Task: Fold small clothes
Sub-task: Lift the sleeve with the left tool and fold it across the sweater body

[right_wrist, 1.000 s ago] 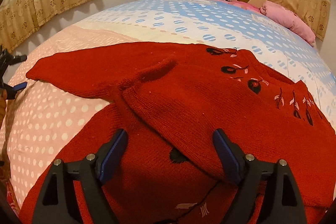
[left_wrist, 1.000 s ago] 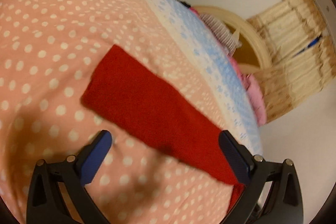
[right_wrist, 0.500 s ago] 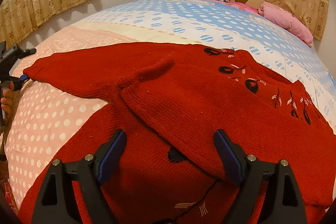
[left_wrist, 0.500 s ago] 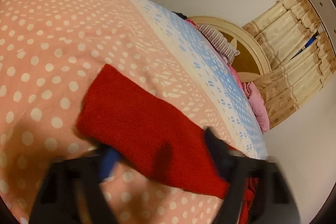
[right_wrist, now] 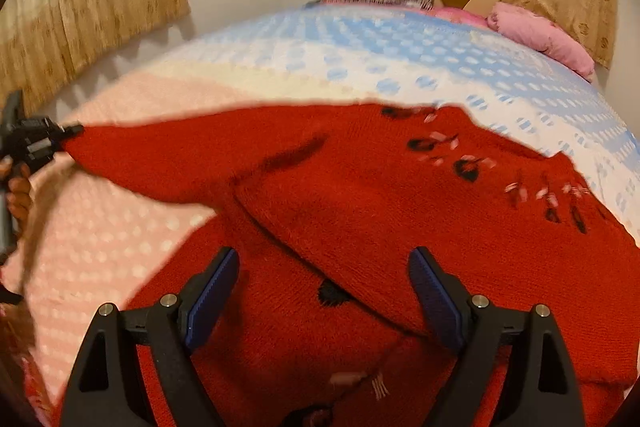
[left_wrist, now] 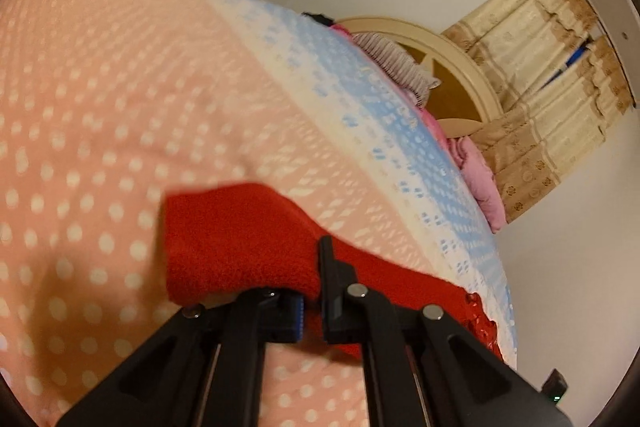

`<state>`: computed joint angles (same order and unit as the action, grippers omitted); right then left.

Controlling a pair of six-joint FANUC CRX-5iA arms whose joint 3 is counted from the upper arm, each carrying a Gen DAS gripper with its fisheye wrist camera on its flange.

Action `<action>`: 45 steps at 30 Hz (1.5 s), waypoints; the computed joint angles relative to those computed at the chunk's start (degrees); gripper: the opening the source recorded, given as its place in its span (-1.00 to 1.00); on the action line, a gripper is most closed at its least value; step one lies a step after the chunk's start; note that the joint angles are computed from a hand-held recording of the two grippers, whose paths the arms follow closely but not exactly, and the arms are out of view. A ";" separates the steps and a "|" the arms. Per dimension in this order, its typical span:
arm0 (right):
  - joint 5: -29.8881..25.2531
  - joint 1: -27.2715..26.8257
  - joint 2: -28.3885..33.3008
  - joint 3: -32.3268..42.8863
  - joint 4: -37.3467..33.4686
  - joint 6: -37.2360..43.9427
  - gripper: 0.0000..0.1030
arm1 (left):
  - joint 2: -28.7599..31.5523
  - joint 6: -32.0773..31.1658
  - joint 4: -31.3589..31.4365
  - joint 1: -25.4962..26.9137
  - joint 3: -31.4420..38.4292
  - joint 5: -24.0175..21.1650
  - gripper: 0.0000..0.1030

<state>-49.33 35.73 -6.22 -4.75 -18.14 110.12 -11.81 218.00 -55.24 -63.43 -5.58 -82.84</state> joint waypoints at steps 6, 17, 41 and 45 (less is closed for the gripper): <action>-3.93 -6.62 -4.54 2.30 -8.69 5.33 0.69 | 0.08 -6.15 -1.63 0.99 3.72 -0.70 -0.91; -13.64 -21.53 -8.32 3.62 -22.48 8.69 0.69 | 4.78 -20.04 -6.39 1.40 16.25 -0.81 -0.91; -29.20 -36.04 -12.91 -2.99 -32.07 20.05 0.70 | 30.32 -53.04 0.50 7.45 54.81 9.54 -0.91; -29.54 -36.66 -12.54 -3.79 -32.57 20.45 0.70 | 38.09 -59.65 4.86 8.38 63.44 11.24 -0.91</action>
<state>-78.87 -0.94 -18.76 -8.55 -50.71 130.57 26.28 158.35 -50.38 -55.05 57.86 -71.61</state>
